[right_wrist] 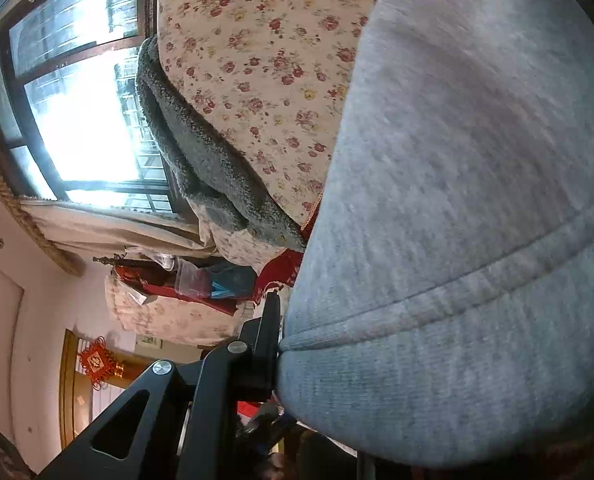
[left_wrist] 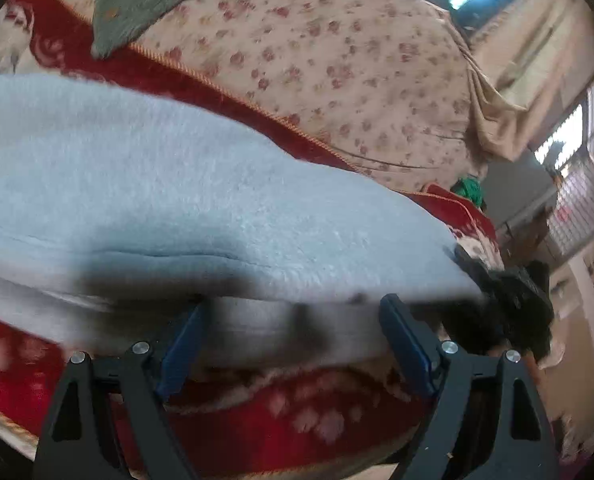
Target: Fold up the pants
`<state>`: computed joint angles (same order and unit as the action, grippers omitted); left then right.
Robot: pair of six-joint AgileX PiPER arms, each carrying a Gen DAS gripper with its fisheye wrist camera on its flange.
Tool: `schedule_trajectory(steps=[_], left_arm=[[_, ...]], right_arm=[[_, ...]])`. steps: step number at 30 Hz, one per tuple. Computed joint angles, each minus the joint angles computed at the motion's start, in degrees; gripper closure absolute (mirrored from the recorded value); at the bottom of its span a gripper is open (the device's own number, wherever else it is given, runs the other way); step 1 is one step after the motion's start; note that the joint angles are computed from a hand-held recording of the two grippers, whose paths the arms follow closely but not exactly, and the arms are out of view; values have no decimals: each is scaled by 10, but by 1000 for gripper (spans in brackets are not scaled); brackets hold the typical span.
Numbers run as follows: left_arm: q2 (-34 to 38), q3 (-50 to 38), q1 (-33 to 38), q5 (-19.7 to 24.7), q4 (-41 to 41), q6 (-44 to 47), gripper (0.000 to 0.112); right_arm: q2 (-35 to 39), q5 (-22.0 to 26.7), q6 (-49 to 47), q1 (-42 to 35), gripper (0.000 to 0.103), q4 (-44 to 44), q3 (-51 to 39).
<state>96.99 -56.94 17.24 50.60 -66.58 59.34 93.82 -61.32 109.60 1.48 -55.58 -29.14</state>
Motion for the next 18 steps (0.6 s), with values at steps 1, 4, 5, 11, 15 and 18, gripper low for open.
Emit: schedule_trajectory(steps=[1, 4, 5, 11, 15, 18], left_arm=[[14, -6, -10, -9, -8, -7, 27], [37, -13, -23, -19, -44, -18, 27], [48, -17, -28, -28, -65, -22, 27], [59, -26, -20, -34, -72, -29, 71], [89, -44, 1, -2, -62, -50, 90], [80, -45, -2, 3, -49, -47, 92]], right_arm=[[2, -2, -3, 4, 85, 5, 2], [0, -6, -16, 6, 84, 11, 14], [-1, 5, -16, 11, 83, 15, 12], [-22, 16, -93, 9, 68, 100, 75], [16, -4, -114, 11, 40, 203, 91], [53, -10, -116, -12, 76, 205, 56]])
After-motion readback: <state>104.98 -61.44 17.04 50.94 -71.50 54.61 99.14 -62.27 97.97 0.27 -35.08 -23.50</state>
